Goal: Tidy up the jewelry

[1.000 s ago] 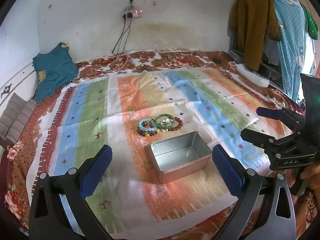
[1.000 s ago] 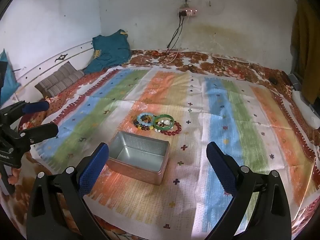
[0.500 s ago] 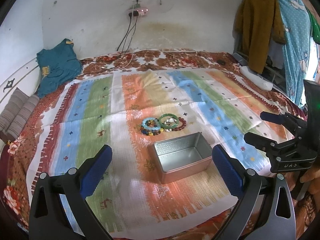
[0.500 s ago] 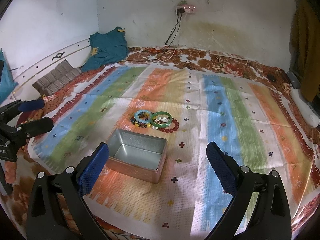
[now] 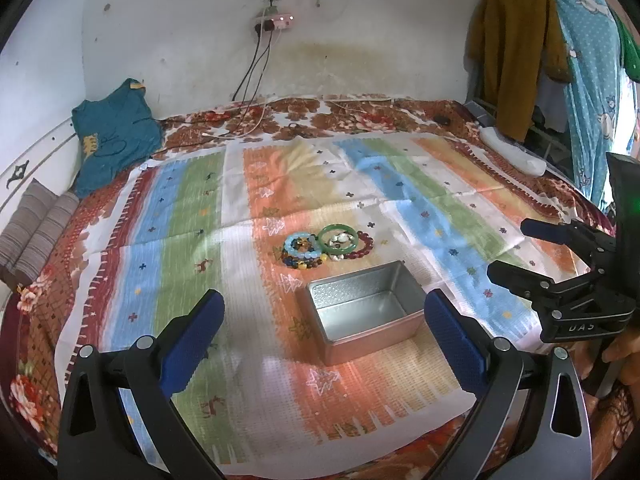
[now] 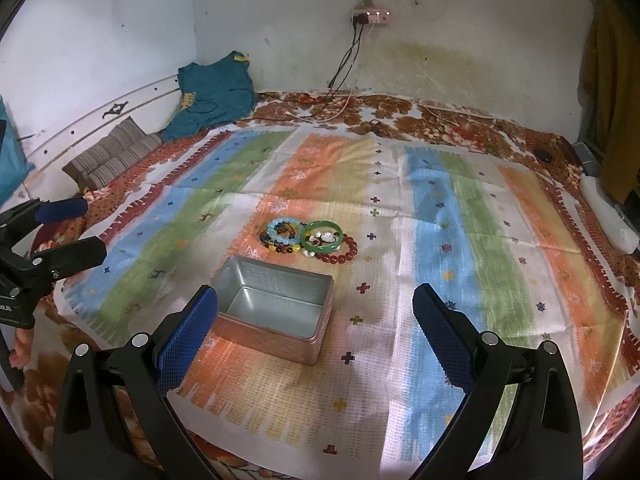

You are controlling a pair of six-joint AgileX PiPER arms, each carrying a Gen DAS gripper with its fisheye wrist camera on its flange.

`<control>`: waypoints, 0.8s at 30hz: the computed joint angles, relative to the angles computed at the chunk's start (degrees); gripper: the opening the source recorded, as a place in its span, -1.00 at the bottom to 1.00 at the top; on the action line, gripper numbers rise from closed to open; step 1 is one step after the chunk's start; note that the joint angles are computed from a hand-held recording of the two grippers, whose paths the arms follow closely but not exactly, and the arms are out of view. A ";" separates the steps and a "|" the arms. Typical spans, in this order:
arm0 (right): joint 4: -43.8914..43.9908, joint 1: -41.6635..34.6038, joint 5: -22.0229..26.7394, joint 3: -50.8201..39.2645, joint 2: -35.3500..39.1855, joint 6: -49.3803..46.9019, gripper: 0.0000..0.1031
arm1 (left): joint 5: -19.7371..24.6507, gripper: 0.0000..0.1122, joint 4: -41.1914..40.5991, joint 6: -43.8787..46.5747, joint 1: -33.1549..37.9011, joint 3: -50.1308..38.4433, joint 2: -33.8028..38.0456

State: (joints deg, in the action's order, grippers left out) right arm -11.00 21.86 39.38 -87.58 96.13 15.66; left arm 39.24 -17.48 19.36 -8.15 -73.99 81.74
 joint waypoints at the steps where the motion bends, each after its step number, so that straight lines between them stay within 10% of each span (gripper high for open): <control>1: 0.04 -0.07 -0.08 0.18 -0.04 -0.07 0.92 | 0.03 0.74 0.20 -0.23 -0.03 -0.14 0.23; 24: 0.95 -1.64 6.99 -7.67 5.78 1.63 0.92 | 9.29 0.74 6.45 -11.01 1.44 -11.07 9.57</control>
State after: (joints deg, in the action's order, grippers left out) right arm -10.05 20.22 46.38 -95.24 101.91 17.30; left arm 48.53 -11.03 8.35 -6.71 -85.06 91.31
